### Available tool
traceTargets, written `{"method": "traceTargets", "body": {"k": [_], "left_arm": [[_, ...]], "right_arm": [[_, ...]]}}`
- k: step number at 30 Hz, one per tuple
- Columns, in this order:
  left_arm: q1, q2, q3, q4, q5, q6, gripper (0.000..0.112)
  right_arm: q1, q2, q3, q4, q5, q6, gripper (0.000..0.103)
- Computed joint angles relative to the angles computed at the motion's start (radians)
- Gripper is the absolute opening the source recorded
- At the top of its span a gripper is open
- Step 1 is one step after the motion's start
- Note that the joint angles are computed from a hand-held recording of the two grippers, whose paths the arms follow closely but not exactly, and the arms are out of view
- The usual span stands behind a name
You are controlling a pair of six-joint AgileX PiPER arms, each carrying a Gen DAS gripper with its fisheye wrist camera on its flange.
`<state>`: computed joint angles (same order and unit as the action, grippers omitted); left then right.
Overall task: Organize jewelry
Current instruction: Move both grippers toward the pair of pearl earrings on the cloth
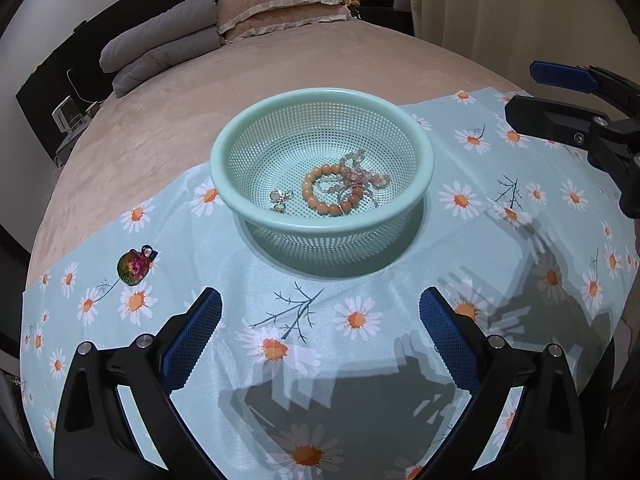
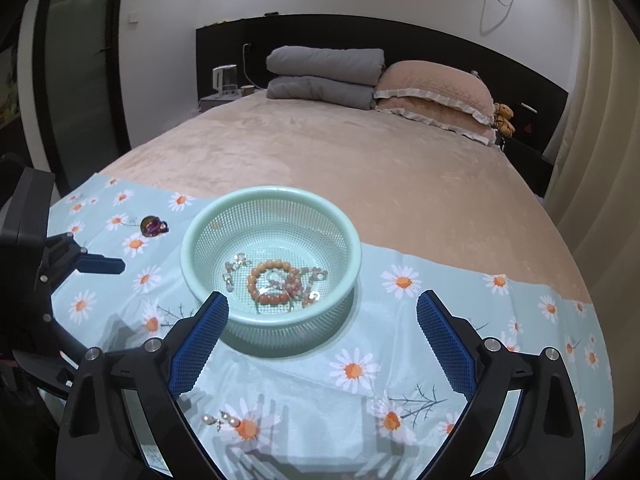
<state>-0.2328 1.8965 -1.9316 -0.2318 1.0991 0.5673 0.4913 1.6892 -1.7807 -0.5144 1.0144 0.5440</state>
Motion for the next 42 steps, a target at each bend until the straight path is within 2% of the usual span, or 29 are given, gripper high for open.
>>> {"method": "traceTargets", "body": {"k": [5,8,11,16,18,19,21,24,25,26,27,32,34,37,42], "left_arm": [[-0.012,-0.091,0.194,-0.046,-0.129,0.06,0.097],[-0.013,-0.108,0.266,-0.078,-0.147,0.101,0.097],[-0.024,-0.13,0.352,-0.09,-0.198,0.132,0.097],[-0.025,-0.185,0.52,-0.176,-0.322,0.26,0.097],[-0.022,-0.205,0.581,-0.228,-0.385,0.319,0.097],[-0.015,-0.208,0.598,-0.266,-0.393,0.357,0.097],[-0.001,-0.2,0.611,-0.329,-0.373,0.425,0.097],[0.006,-0.185,0.63,-0.371,-0.379,0.471,0.097],[0.01,-0.177,0.631,-0.386,-0.376,0.478,0.097],[0.018,-0.163,0.623,-0.403,-0.358,0.482,0.097],[0.023,-0.147,0.609,-0.408,-0.335,0.474,0.096],[0.041,-0.139,0.616,-0.456,-0.337,0.529,0.095],[0.042,-0.134,0.61,-0.464,-0.327,0.549,0.092],[0.032,-0.122,0.587,-0.453,-0.309,0.563,0.085],[0.023,-0.099,0.543,-0.438,-0.265,0.557,0.072]], "right_arm": [[0.01,-0.036,0.093,0.0,-0.01,0.002,0.091],[0.011,-0.064,0.169,-0.007,-0.034,0.017,0.091],[0.014,-0.092,0.256,-0.019,-0.077,0.058,0.091],[0.015,-0.158,0.49,-0.038,-0.282,0.081,0.091],[-0.015,-0.175,0.561,0.037,-0.359,0.051,0.09],[-0.032,-0.185,0.593,0.083,-0.403,0.026,0.09],[-0.059,-0.192,0.643,0.175,-0.471,-0.044,0.09],[-0.067,-0.184,0.684,0.209,-0.522,-0.091,0.089],[-0.071,-0.179,0.689,0.235,-0.533,-0.12,0.08],[-0.08,-0.169,0.688,0.282,-0.534,-0.166,0.065],[-0.093,-0.156,0.681,0.339,-0.53,-0.216,0.064],[-0.129,-0.14,0.697,0.58,-0.576,-0.479,0.06],[-0.127,-0.13,0.688,0.633,-0.577,-0.555,0.054],[-0.118,-0.09,0.64,0.654,-0.535,-0.607,0.045],[-0.114,-0.071,0.609,0.725,-0.516,-0.71,0.041]]}}
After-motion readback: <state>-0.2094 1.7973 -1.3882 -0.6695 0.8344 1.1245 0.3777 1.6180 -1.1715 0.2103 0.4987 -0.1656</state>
